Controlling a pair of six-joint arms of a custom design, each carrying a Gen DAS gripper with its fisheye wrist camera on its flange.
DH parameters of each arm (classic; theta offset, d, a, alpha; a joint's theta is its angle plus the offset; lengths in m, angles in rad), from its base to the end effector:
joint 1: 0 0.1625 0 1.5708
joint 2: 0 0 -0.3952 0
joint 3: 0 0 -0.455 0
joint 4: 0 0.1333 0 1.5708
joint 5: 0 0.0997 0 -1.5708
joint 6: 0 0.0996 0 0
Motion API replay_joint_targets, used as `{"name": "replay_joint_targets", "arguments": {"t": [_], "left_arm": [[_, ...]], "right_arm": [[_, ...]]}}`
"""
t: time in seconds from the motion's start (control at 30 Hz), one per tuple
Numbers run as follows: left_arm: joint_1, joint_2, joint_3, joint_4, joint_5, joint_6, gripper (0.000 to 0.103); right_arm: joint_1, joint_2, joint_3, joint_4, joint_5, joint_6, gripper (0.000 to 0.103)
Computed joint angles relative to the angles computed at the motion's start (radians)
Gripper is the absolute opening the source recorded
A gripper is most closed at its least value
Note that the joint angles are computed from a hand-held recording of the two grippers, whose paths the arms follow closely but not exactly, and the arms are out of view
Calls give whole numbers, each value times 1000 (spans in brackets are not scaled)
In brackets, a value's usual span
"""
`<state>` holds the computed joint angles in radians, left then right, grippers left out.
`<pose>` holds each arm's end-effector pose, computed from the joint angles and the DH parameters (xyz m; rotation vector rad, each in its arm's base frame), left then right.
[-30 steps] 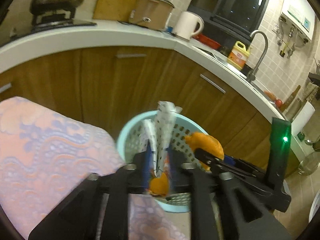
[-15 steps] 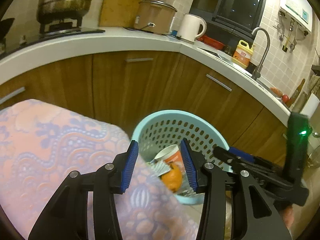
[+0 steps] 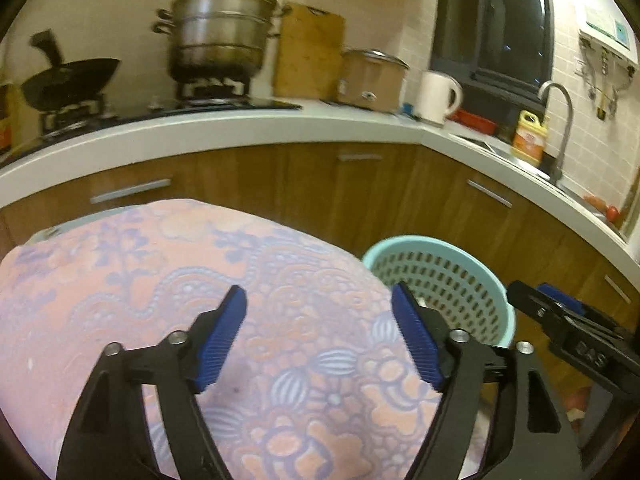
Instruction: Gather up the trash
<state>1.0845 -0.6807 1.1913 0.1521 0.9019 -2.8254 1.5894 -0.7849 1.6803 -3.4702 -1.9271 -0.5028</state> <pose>-0.1567 -0.7139 0.0622 0.5394 2.2705 -1.1868 0.1115 -0.6944 0.1207 0.3783 -2.3123 1.1419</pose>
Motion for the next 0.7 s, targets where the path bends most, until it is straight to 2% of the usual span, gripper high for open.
{"name": "replay_joint_targets", "arguments": {"t": [0.1, 0.23, 0.37, 0.47, 0.6, 0.7], "left_arm": [[-5, -19, 56, -100, -56, 61, 76], [-16, -27, 82, -169, -104, 156, 76], [-5, -16, 55, -112, -91, 89, 77], [-1, -34, 76, -134, -83, 69, 77], [2, -35, 75, -128, -83, 45, 77], [1, -39, 80, -132, -76, 50, 77]], "right_arm": [[24, 24, 4, -66, -34, -83, 67], [32, 36, 8, -103, -28, -108, 69], [36, 50, 9, -146, -7, -175, 73], [35, 41, 16, -136, 13, -161, 73], [45, 62, 4, -188, -14, -213, 74], [43, 53, 16, -190, 4, -209, 74]]}}
